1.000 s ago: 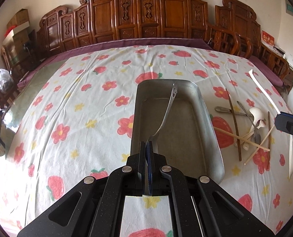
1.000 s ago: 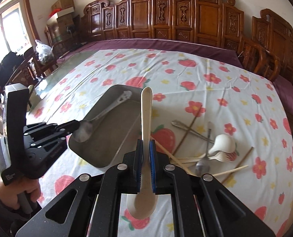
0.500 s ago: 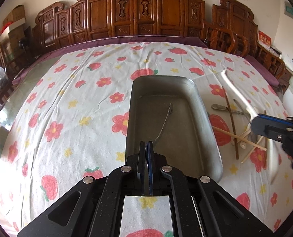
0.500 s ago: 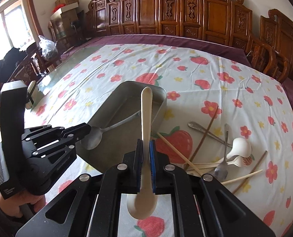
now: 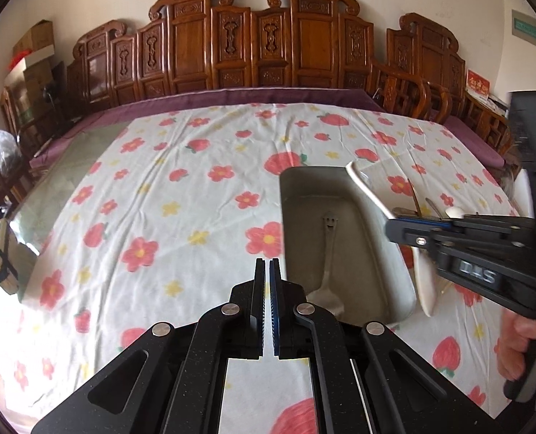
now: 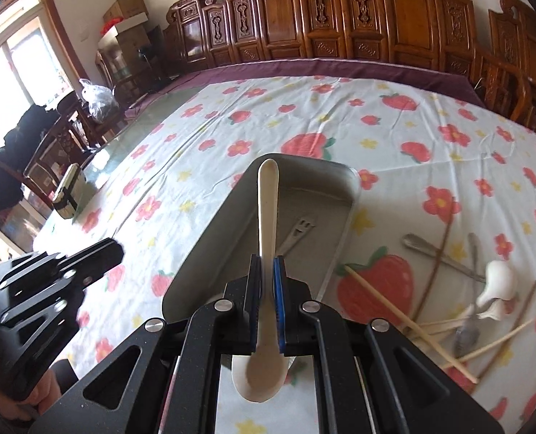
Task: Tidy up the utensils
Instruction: 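Lower the white spoon into the steel tray and open the right gripper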
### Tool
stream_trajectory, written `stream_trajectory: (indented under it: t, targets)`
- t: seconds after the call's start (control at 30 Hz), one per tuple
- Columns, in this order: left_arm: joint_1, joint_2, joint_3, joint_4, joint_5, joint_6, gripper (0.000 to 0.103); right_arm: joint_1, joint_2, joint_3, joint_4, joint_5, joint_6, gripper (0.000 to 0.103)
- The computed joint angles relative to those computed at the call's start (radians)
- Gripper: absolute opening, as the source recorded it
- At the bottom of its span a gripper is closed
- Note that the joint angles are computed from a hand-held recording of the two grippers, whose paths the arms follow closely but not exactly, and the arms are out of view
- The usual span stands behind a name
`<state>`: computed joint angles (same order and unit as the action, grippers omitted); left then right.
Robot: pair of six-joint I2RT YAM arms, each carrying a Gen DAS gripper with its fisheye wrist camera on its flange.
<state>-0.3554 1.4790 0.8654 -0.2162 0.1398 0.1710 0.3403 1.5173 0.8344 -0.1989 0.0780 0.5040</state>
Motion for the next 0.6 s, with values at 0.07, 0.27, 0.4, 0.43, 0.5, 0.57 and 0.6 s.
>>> stream_trajectory:
  t: [0.07, 0.27, 0.4, 0.43, 0.5, 0.57, 0.6]
  targets:
    - [0.013, -0.015, -0.009, -0.002, 0.007, 0.012, 0.002, 0.005, 0.038, 0.021, 0.016, -0.004, 0.004, 0.010]
    - [0.030, -0.041, -0.026, -0.005, 0.031, 0.030, 0.002, 0.013, 0.054, 0.034, 0.028, -0.006, -0.004, 0.012]
    - [0.008, -0.066, -0.041, -0.010, 0.033, 0.025, 0.002, -0.007, -0.053, -0.031, 0.007, 0.001, -0.039, 0.012]
    - [0.002, -0.076, -0.047, -0.012, 0.035, 0.023, 0.002, -0.016, -0.112, -0.069, -0.006, 0.004, -0.049, 0.012]
    - [-0.019, -0.100, -0.058, -0.016, 0.040, 0.010, 0.003, -0.038, -0.205, -0.128, -0.039, 0.016, -0.064, 0.012]
    - [-0.044, -0.119, -0.069, -0.017, 0.040, -0.003, 0.012, -0.078, -0.320, -0.196, -0.086, 0.015, -0.087, 0.012]
    - [-0.061, -0.131, -0.078, -0.016, 0.040, -0.010, 0.013, -0.103, -0.391, -0.234, -0.121, 0.020, -0.106, 0.012]
